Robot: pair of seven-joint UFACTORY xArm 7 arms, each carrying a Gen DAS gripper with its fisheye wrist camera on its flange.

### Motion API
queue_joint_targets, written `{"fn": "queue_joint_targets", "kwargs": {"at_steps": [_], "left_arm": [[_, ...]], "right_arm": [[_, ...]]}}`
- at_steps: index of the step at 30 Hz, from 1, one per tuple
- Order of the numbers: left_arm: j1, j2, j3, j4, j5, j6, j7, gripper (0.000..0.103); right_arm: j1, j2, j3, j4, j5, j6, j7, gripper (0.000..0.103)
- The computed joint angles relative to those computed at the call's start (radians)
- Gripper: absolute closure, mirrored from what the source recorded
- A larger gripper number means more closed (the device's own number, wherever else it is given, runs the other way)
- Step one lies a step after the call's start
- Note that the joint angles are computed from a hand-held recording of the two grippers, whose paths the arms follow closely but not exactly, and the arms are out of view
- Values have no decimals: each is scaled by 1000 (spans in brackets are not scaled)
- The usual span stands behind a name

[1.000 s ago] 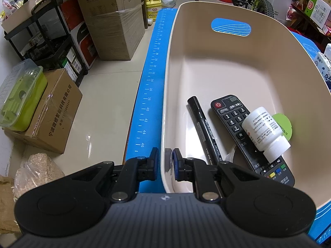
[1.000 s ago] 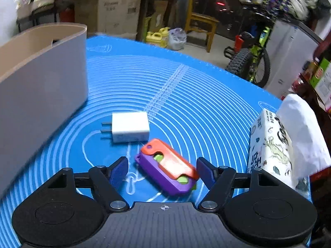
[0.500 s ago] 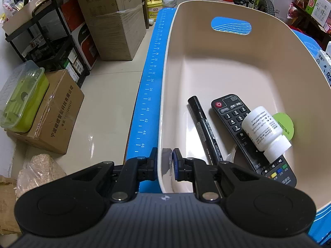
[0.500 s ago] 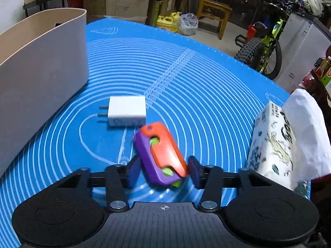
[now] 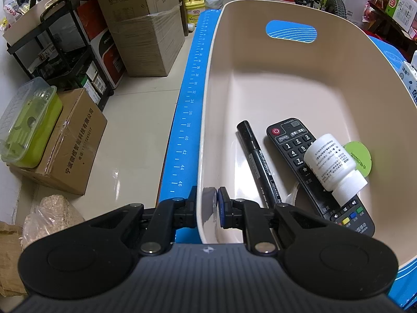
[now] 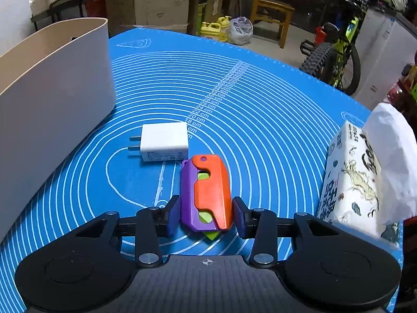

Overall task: Organize rigid objects
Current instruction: 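Carry the orange-purple toy over the basket and release it inside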

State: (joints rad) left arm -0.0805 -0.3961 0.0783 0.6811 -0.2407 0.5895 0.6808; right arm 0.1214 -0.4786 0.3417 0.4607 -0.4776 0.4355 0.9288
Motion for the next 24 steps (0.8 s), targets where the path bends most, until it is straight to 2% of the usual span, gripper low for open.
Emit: {"fn": "queue_joint_targets", "kwargs": {"at_steps": [5,8,14,19,24], "left_arm": [[0,1,1,1,-3,2,1,85],[-1,2,2,3,-6,3,4,85],[1,3,1,3,-6,3,5,85],[3,4,-3,1,0,-3,-1,85],[2,3,-3,-2,3,-8,-3,85]], "right_arm": [[-30,-21,56,-3,-51,2,98,57],[-48,-56,119,17,-105,71,175,57],[10,-135,134,63,-141,154,196,57],[5,-149,170,135,-177,119,220,57],[-10,-78,227,245,-217,35,221,57]]}}
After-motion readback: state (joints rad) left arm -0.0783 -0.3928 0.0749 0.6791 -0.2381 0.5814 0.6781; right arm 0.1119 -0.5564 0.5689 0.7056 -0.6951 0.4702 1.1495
